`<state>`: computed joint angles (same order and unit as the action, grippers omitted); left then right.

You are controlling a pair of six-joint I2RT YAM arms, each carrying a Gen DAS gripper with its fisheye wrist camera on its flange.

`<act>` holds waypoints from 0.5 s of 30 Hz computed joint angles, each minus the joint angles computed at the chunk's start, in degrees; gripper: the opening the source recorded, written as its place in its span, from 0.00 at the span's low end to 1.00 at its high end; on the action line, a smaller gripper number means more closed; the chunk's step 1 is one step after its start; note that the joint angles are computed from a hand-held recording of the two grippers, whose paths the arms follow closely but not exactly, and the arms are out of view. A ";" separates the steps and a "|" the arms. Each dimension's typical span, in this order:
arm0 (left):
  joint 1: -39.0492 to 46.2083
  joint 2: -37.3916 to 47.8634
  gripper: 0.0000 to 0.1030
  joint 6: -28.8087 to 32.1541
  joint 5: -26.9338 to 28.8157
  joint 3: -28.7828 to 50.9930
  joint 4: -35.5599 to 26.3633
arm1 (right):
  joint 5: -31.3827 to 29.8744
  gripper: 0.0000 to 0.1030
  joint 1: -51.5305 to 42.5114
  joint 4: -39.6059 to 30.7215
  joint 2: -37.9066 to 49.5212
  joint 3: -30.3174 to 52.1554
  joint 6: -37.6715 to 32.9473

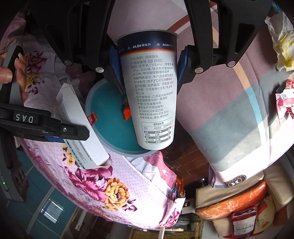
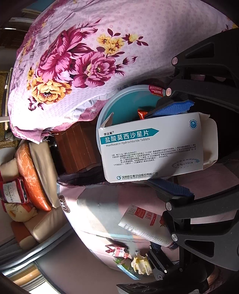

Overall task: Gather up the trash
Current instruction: 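Carry box and cup over the teal bin and open both grippers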

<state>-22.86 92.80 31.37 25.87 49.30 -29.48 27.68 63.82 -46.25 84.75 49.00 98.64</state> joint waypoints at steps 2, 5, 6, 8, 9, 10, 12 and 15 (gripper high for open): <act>-2.44 0.89 0.51 -2.15 -1.10 -0.15 1.95 | -0.74 0.59 -0.35 0.71 -0.72 -1.93 0.43; -5.42 2.67 0.51 -4.13 -2.92 0.24 3.97 | -1.67 0.59 -1.11 2.14 -1.37 -4.50 0.52; -6.43 3.20 0.51 -4.74 -3.69 0.28 4.76 | -1.95 0.59 -1.37 2.77 -1.56 -5.22 0.52; -7.97 4.34 0.51 -5.59 -4.99 0.65 5.79 | -2.41 0.59 -2.00 3.94 -2.01 -6.59 0.30; -8.37 5.05 0.51 -5.70 -5.25 1.04 5.88 | -2.56 0.59 -2.21 4.39 -2.22 -7.19 0.30; -8.81 5.70 0.51 -5.97 -5.58 1.37 6.11 | -2.72 0.59 -2.50 4.86 -2.38 -7.71 0.20; -9.59 6.41 0.51 -6.53 -6.41 1.49 6.88 | -3.11 0.59 -2.99 5.74 -2.74 -8.77 0.00; -10.66 7.64 0.51 -7.46 -7.19 2.16 7.47 | -3.78 0.59 -3.94 6.97 -3.22 -10.13 -0.57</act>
